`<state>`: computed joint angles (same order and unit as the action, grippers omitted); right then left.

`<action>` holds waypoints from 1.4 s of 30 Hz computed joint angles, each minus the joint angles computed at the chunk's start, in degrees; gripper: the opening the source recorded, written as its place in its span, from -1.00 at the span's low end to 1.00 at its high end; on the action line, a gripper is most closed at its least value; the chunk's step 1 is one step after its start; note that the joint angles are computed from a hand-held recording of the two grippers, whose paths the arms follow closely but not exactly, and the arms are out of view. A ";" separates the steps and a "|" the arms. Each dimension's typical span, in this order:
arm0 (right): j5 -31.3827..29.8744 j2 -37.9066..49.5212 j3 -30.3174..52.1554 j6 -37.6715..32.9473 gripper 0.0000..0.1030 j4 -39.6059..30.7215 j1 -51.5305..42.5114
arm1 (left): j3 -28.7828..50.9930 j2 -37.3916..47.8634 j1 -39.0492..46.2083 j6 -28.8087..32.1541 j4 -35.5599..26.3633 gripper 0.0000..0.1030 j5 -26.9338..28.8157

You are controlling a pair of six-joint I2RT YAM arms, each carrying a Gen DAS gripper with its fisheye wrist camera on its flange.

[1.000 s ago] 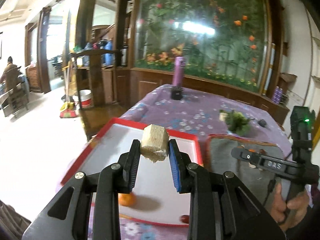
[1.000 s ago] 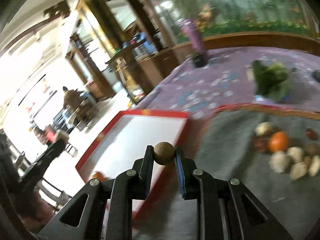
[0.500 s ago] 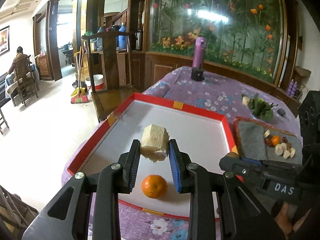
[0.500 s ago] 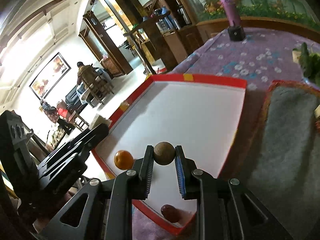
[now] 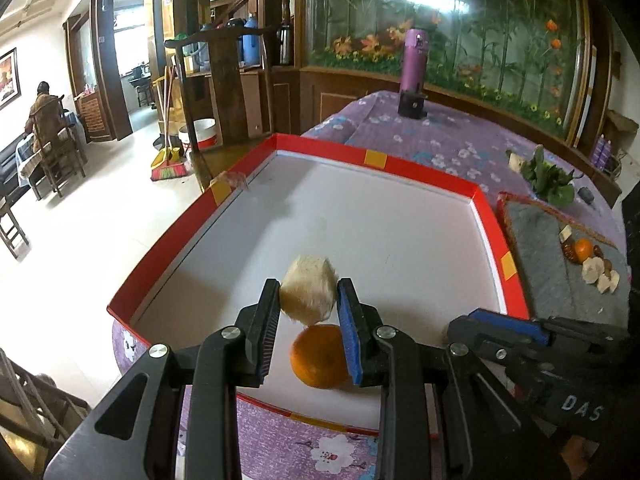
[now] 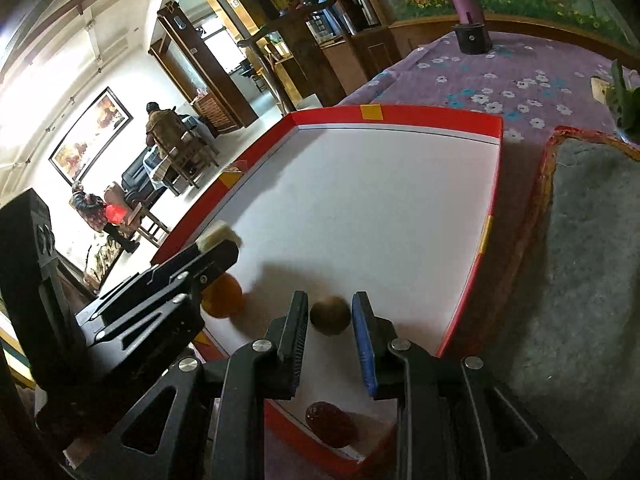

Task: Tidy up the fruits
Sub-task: 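Carry the cake and nut over the white tray and release them, then grasp a white cake with the left tool while the right tool grasps another cake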

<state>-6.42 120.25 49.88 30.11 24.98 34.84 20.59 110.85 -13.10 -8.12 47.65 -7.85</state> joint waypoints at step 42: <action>-19.55 -12.05 -24.98 -21.45 -0.43 6.82 -56.89 | 30.31 3.27 -42.13 -3.21 -35.52 0.02 -8.70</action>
<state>-25.97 108.19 24.90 8.67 31.80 -22.05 50.90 114.12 -55.24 -11.33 12.13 -16.55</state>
